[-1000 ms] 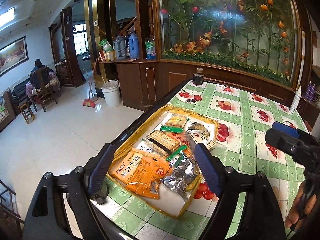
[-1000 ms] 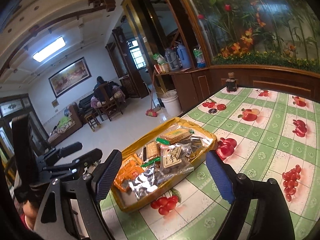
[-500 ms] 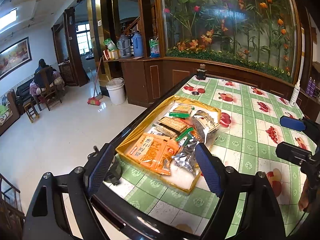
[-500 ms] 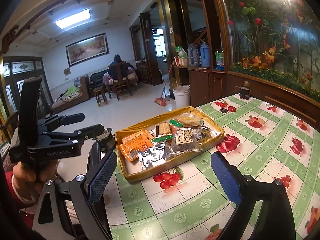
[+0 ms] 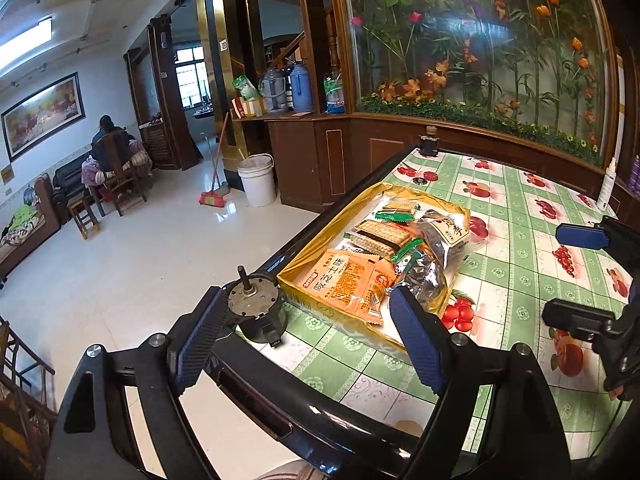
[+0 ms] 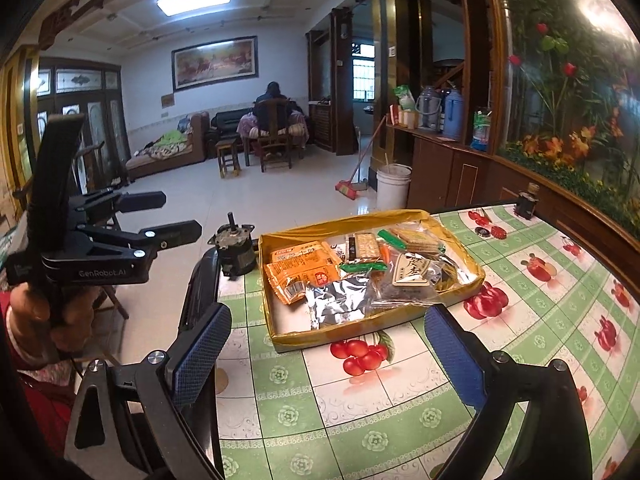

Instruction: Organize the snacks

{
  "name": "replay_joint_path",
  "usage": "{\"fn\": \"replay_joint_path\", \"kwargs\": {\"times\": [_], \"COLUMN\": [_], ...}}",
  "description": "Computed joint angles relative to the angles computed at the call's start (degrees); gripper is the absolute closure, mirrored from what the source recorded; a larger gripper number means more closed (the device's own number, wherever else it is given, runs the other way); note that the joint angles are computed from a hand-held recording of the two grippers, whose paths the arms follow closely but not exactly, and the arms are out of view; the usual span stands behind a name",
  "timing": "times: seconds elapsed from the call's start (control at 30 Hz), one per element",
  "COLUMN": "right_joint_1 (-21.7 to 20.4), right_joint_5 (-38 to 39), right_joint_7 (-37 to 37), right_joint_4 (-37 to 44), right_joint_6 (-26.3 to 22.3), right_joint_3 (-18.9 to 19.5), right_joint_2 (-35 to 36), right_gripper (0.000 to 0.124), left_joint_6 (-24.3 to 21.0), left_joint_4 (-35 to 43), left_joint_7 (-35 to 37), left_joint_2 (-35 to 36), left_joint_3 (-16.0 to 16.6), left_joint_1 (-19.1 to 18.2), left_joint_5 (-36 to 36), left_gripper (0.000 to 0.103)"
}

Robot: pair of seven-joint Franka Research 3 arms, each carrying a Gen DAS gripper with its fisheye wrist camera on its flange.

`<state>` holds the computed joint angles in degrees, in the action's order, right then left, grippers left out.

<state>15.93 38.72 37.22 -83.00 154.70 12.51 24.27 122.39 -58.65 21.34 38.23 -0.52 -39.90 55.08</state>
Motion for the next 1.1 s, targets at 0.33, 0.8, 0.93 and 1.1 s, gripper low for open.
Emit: {"fn": "replay_joint_path", "kwargs": {"times": [0.33, 0.8, 0.93, 1.1], "right_joint_1": [1.3, 1.1, 1.3, 1.3], "right_joint_5": [-3.3, -2.5, -2.8, -2.4], "right_joint_7": [-2.5, -4.3, -4.7, -5.4], "right_joint_4": [0.3, 1.3, 1.7, 2.9], "right_joint_6": [-0.2, -0.4, -0.6, -1.1], "right_joint_3": [0.0, 0.4, 0.6, 1.1], "right_joint_2": [0.8, 1.8, 2.1, 3.0], "right_gripper": [0.026, 0.026, 0.026, 0.026], "left_joint_6": [1.0, 0.6, 0.4, -0.1], "left_joint_4": [-3.2, -6.9, -8.2, -9.6], "left_joint_7": [-1.8, -2.8, -4.2, -6.0], "left_joint_2": [-2.1, -4.5, -5.3, -6.1], "left_joint_3": [-0.2, -1.4, -1.2, -1.2], "left_joint_1": [-0.1, 0.3, 0.1, -0.4], "left_joint_5": [1.8, 3.8, 5.6, 9.3], "left_gripper": [0.019, 0.019, 0.019, 0.019]}}
